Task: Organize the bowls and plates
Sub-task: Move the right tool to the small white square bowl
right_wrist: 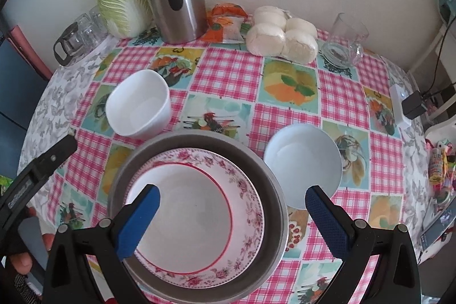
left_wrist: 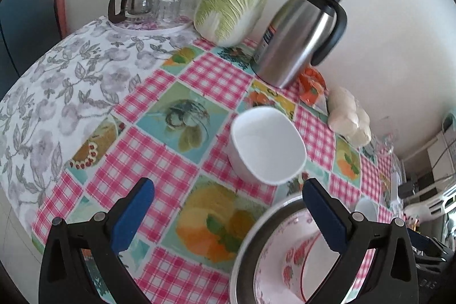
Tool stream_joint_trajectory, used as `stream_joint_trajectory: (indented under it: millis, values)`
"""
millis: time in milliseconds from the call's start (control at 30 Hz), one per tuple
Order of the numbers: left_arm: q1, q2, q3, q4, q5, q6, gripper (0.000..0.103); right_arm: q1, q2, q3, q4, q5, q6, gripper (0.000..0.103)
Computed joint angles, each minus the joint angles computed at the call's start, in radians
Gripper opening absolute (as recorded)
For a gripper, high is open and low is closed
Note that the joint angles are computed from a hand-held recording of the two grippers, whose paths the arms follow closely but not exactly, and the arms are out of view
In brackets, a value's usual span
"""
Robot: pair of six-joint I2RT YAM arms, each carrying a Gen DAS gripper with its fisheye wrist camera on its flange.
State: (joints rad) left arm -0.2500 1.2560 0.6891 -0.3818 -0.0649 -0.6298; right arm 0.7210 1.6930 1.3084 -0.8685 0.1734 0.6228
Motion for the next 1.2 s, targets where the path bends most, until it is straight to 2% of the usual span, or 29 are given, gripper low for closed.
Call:
stream_joint_trajectory:
  millis: [267, 533, 733, 967, 1200]
  values:
    - [0.088, 0.070, 0.048, 0.040, 0.049, 0.057, 0.103, 0.002, 0.083, 0.223, -0.111, -0.011, -0.026, 0.103]
    - [0.180, 0.168, 0.084, 0.081, 0.122, 0.106, 0.103, -0.005, 0.245, 0.541, -0.246, 0.006, -0.052, 0.103]
    - [0.218, 0.220, 0.102, 0.103, 0.124, 0.159, 0.103, -0.014, 0.367, 0.748, -0.299, 0.014, -0.046, 0.103]
    - [0.256, 0.280, 0.109, 0.147, 0.154, 0.182, 0.103, -0.015, 0.519, 0.889, -0.321, 0.013, -0.013, 0.103]
    - [0.264, 0.365, 0.125, 0.191, 0.184, 0.203, 0.102, -0.018, 0.652, 0.928, -0.302, -0.005, 0.024, 0.102]
